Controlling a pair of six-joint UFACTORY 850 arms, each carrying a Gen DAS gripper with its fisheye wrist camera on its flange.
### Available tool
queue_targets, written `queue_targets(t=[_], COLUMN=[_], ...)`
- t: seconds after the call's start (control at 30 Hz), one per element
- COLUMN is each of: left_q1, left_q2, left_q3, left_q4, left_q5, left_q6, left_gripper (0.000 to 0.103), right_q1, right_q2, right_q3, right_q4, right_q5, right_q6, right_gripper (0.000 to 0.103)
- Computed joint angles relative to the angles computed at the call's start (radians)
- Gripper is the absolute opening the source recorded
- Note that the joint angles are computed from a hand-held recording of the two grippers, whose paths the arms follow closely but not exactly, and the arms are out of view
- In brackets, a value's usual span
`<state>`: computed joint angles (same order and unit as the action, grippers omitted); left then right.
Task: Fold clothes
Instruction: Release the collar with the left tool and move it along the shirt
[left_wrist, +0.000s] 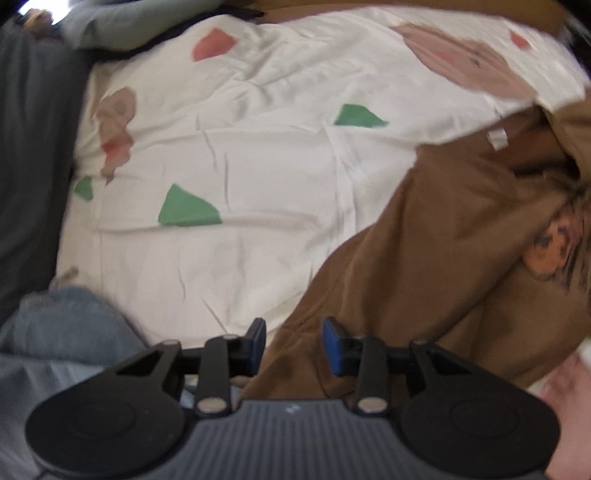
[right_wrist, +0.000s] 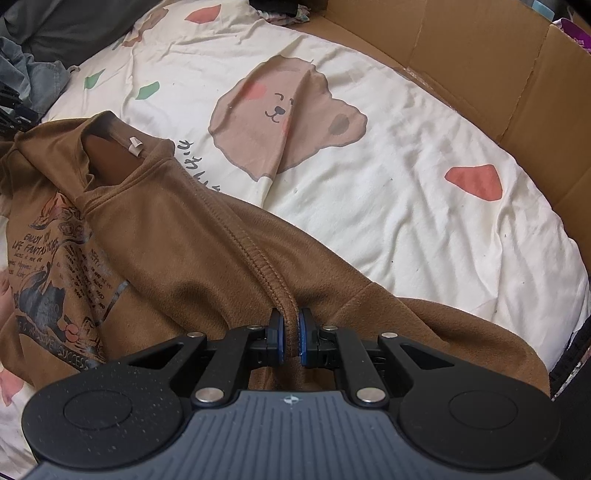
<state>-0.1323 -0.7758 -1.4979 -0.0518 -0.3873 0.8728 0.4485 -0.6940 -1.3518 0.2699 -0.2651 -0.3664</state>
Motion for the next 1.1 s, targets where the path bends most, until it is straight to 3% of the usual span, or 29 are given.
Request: queue_targets(t=[0.23,0.67,0.9,1.1], left_q1=[-0.005,-0.013,-0.024,-0.013], left_q2=[-0.025,-0.128,-0.149,-0.180], left_q3=[-0.049,-0.243,-0.239,-0.291], left_q4=[0.012,0.058,0.091,0.022], left_q5=[-0.085,-0.277,-0.291,-0.366], left_q6=[0.197,0.229,0.245,0.299], left_gripper=[0.033,0.030,0.030,0.029], right_q1=[-0.001,-0.001,-0.004,-0.005], right_q2=[0.001,-0.004,-0.005,-0.003], right_q3=[0.003,-0.001,-0.003,0.000], right_q4=[0.013,0.013,0.031,0.040], right_q5=[-0.006,-0.013,-0.016,-0.015], right_q6=[-0.016,-0.016,-0.032,-0.044], right_gripper=[0.007,0.007,0.007,0.007])
